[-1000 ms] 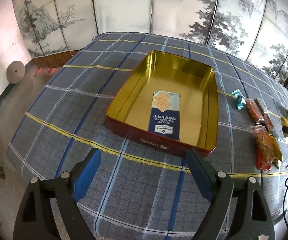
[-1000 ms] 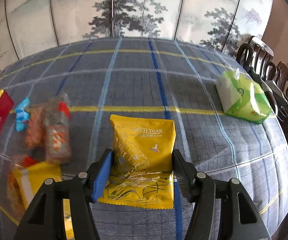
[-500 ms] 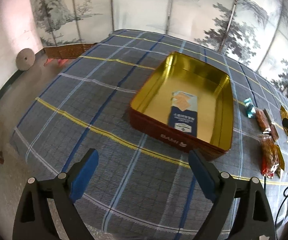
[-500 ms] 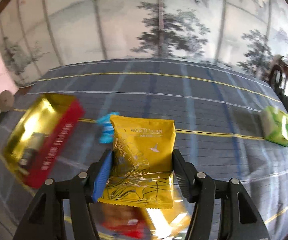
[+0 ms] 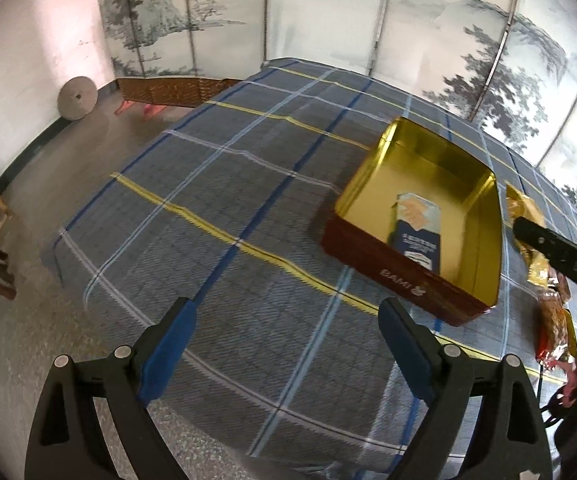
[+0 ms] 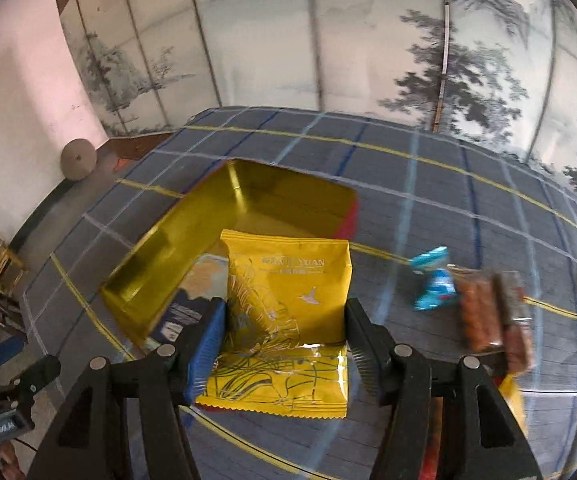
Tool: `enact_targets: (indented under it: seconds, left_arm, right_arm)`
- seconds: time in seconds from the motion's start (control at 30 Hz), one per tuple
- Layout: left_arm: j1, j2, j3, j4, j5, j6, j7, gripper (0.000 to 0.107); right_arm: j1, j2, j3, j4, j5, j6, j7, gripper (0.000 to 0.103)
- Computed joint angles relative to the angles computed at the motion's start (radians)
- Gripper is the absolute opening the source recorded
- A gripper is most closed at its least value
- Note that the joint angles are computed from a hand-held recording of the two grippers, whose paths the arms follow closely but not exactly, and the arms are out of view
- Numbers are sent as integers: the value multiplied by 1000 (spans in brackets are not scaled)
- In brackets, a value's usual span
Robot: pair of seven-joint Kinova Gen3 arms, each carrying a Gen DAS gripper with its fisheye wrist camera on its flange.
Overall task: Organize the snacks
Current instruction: 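Lower the yellow packet into the tin and open the right gripper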
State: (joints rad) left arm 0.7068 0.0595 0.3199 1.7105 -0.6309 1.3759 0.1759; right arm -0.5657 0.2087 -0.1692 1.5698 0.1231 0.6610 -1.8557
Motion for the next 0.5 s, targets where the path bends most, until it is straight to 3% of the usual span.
enact_targets:
  seconds: [0.5]
  left_arm:
    - [-18,-28,19,22,22,25,17,91]
  right_arm:
    - [-193,122,53,-112,228,61,-196,61]
